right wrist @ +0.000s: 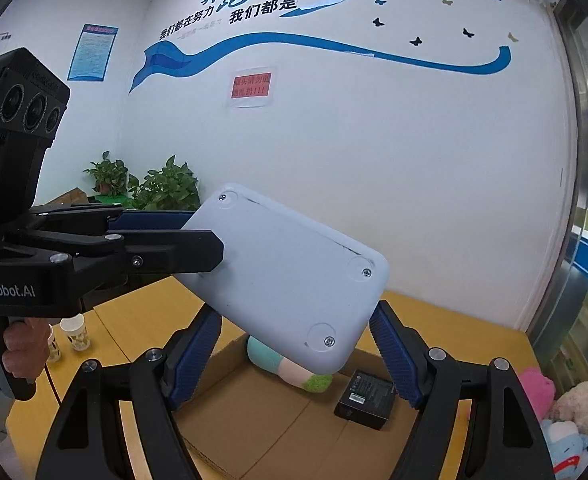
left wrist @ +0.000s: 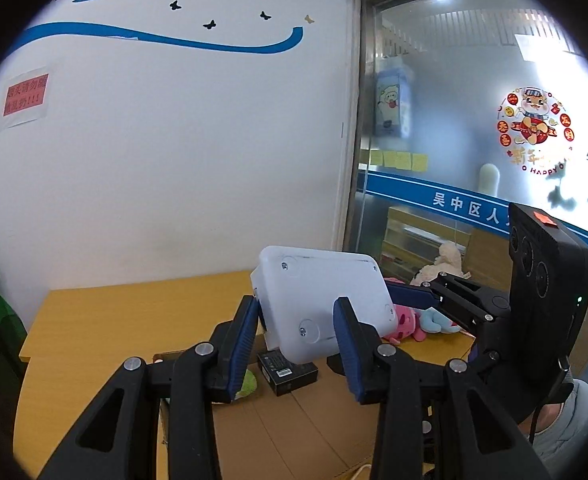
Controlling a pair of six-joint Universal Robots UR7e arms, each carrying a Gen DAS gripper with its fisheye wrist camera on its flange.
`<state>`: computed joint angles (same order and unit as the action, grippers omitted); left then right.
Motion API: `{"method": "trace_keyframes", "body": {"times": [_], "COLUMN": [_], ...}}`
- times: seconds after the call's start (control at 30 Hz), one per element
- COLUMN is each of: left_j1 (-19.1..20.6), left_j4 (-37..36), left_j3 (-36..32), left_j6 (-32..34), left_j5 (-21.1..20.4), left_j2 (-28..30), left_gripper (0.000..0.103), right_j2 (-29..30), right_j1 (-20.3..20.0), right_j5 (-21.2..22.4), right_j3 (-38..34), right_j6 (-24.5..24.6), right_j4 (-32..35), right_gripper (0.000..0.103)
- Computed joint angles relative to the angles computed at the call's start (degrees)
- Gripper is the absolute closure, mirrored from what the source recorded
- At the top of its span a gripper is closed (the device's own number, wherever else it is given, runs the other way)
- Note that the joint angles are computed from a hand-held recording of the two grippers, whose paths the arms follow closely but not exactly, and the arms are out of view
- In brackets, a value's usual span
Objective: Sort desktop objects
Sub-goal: 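Carry the power bank into the cardboard box and open the left gripper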
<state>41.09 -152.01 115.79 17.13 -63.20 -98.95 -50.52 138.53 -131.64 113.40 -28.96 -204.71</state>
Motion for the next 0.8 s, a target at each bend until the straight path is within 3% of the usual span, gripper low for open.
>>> {"method": "trace_keyframes", "body": {"times": [0.23,0.37,0.67,0.8], "left_j1": [10.95,16.81,25.07,26.23], "left_j4": [0.08,2.98,11.78,15.12], "left_j3": [-5.43,-8.5,-13.11,-13.14], "left_j6": [-1.62,-2.83,-9.01,-11.6], "left_j5": [-4.95,-7.12,-7.38,-6.46], "left_j2": [8.34,13.45,22.65,23.81], "left_gripper": [0.065,0.065,0.065,0.065], "right_j2": [5.03,8.06,14.53,15.65], "right_j1": [-7.38,-12.26,-21.54,-24.33], "right_j5": [6.05,8.63,12.52,14.35], "right_j3": [-6.56,-8.55,-13.37,-14.13], "right_j6": [1.17,4.57,13.12,15.77], "right_j4": [6.09,10.65,25.86,31.76], "right_gripper": [0.027,0.027,0.027,0.027]}}
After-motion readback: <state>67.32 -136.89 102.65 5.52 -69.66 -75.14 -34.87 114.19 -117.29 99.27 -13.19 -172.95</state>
